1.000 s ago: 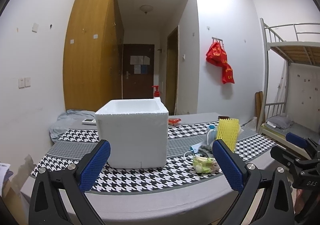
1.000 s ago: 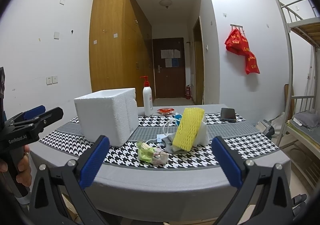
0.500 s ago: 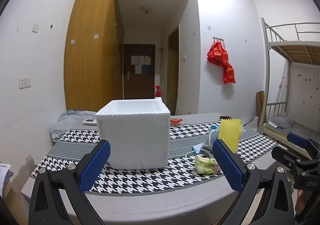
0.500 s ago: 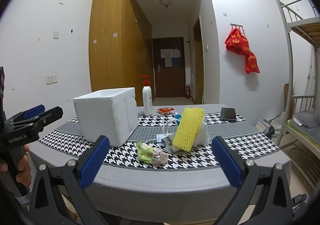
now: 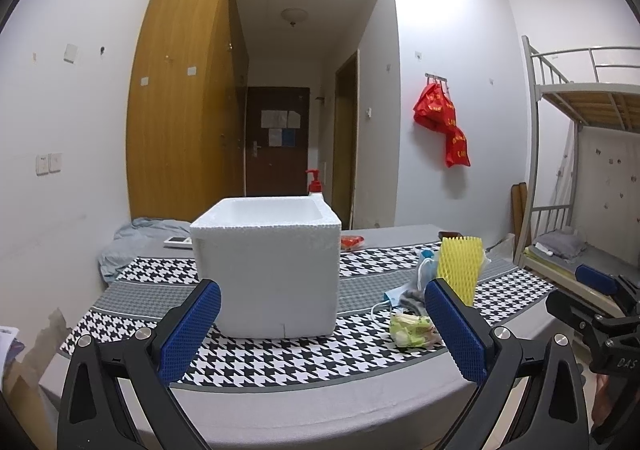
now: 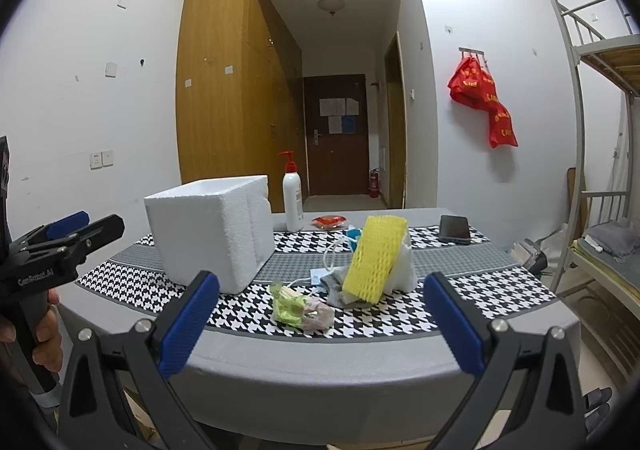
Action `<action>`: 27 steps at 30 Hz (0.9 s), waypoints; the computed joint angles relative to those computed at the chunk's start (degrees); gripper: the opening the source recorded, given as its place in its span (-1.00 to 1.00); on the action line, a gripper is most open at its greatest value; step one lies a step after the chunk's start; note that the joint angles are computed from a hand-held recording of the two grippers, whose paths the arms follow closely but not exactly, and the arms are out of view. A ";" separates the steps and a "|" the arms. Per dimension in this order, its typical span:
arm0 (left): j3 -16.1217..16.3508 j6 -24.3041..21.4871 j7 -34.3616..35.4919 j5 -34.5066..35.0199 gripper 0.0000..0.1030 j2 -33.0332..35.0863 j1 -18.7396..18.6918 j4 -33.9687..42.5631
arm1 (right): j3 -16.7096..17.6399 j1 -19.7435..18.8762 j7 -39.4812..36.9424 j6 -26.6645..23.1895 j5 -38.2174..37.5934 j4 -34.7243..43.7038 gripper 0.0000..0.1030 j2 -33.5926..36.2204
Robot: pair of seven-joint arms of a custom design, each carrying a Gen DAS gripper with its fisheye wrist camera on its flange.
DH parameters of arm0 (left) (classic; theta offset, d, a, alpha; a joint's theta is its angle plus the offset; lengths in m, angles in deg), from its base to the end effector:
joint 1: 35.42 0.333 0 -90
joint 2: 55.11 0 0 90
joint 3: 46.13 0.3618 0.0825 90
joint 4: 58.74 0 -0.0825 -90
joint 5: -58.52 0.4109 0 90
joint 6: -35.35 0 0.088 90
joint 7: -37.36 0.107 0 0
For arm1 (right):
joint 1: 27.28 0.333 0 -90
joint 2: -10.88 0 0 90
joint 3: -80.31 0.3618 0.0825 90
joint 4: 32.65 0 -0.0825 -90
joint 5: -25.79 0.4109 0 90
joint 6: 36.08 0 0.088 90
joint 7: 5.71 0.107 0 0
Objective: Organize soft objects
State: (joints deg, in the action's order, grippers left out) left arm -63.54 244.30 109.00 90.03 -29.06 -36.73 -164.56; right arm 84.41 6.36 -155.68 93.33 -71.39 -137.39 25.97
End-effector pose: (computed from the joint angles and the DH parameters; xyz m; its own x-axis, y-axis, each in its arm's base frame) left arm 0.6578 -0.2527 0.4772 -0.5542 -0.8319 0.0282 -0.2020 0.1015 -0.9741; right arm 0.5651 0.3985 0.4632 -0.2580 -0.9648 -0.0502 -0.2253 0.1106 -0.9680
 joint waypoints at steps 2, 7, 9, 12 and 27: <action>-0.64 -0.08 -0.61 1.38 0.98 0.58 0.64 0.69 | -0.05 -0.10 0.10 0.02 0.27 -0.05 1.00 0.05; -0.46 -0.20 -0.41 1.78 0.98 1.27 0.37 1.55 | -0.27 -0.32 -0.37 0.13 0.86 0.37 1.00 0.38; -1.31 -0.75 -1.22 3.13 0.98 1.89 1.12 2.35 | -0.41 -0.38 -0.70 0.18 1.07 0.48 1.00 0.48; -1.89 -0.96 -1.79 4.33 0.98 2.78 1.55 3.40 | -0.65 -0.63 -1.04 0.51 1.60 0.73 1.00 0.81; -20.17 -14.91 -2.47 18.56 0.98 12.92 12.67 12.94 | -2.58 -2.31 -2.91 4.66 5.57 2.20 1.00 3.04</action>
State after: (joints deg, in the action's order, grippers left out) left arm -83.71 229.40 106.53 108.58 -16.14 -24.07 -151.62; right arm 81.83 4.05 -158.59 97.99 -65.82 -135.19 29.01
